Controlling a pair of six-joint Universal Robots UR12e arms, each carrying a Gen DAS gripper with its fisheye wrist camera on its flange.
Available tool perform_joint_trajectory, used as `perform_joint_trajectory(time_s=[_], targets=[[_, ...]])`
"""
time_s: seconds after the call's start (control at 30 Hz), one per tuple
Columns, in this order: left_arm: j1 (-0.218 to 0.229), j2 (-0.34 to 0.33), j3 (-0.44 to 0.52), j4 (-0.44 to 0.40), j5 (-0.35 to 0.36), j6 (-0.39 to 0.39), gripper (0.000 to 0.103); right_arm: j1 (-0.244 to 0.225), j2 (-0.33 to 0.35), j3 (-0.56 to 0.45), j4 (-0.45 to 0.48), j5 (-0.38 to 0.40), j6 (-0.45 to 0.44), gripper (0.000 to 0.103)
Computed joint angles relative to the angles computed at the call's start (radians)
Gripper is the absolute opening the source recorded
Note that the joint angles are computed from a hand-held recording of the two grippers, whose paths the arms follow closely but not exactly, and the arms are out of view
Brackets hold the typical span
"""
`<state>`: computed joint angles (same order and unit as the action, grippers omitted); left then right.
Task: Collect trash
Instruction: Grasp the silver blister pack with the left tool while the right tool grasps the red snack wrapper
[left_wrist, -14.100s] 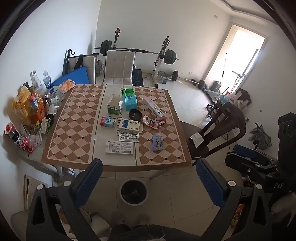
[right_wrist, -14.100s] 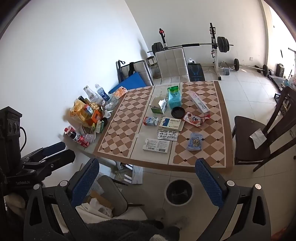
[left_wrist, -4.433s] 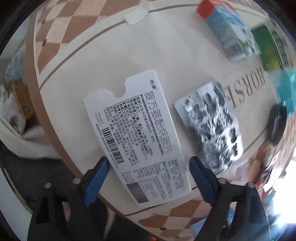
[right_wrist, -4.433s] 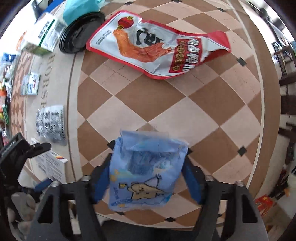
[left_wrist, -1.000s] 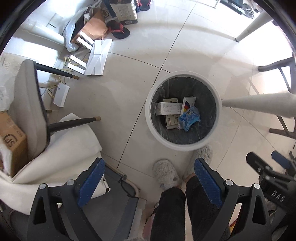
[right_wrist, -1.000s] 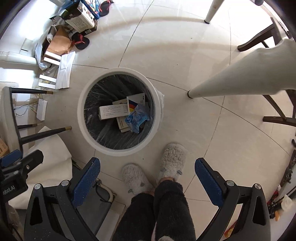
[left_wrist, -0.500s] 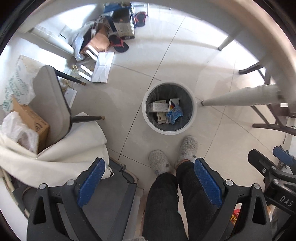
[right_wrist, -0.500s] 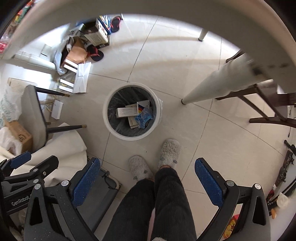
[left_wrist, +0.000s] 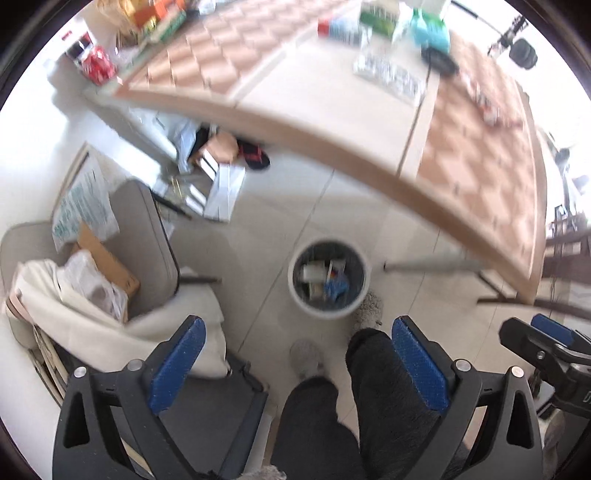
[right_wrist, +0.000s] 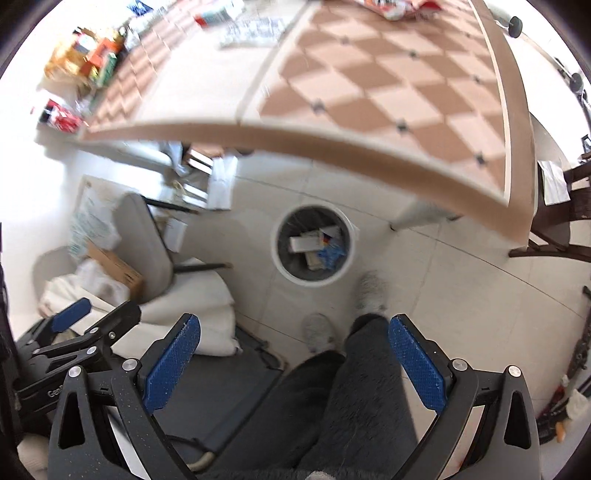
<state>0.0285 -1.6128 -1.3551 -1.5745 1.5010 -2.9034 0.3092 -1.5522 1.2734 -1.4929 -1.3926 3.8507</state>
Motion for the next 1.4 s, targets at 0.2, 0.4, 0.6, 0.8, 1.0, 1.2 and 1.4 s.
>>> perform_joint_trajectory(time_s=[0.2, 0.4, 0.6, 0.8, 1.0, 1.2, 1.4], targets=[[-0.061, -0.140, 0.193, -0.019, 0.009, -0.145, 0.103, -0.091, 0.071, -0.156, 0.056, -0.044, -0.114, 0.103], [-0.089, -0.370, 0.490, -0.215, -0.128, -0.392, 0.103, -0.210, 0.231, -0.371, 0.191, -0.106, -0.300, 0.103], [-0.116, -0.570, 0.734, -0.339, -0.206, -0.623, 0.103, -0.287, 0.396, -0.555, 0.323, -0.145, -0.466, 0.103], [-0.139, -0.747, 0.993, -0.498, -0.193, -0.707, 0.092, -0.311, 0.529, -0.685, 0.439, -0.144, -0.601, 0.103], [-0.178, -0.859, 1.206, -0.613, -0.072, -0.587, 0.074, -0.308, 0.614, -0.777, 0.515, -0.144, -0.701, 0.103], [-0.212, -0.769, 1.038, -0.485, 0.042, -0.396, 0.069, -0.287, 0.579, -0.693, 0.420, -0.215, -0.700, 0.085], [-0.212, -0.718, 0.956, -0.430, 0.047, -0.390, 0.052, -0.305, 0.515, -0.594, 0.306, -0.182, -0.626, 0.059]])
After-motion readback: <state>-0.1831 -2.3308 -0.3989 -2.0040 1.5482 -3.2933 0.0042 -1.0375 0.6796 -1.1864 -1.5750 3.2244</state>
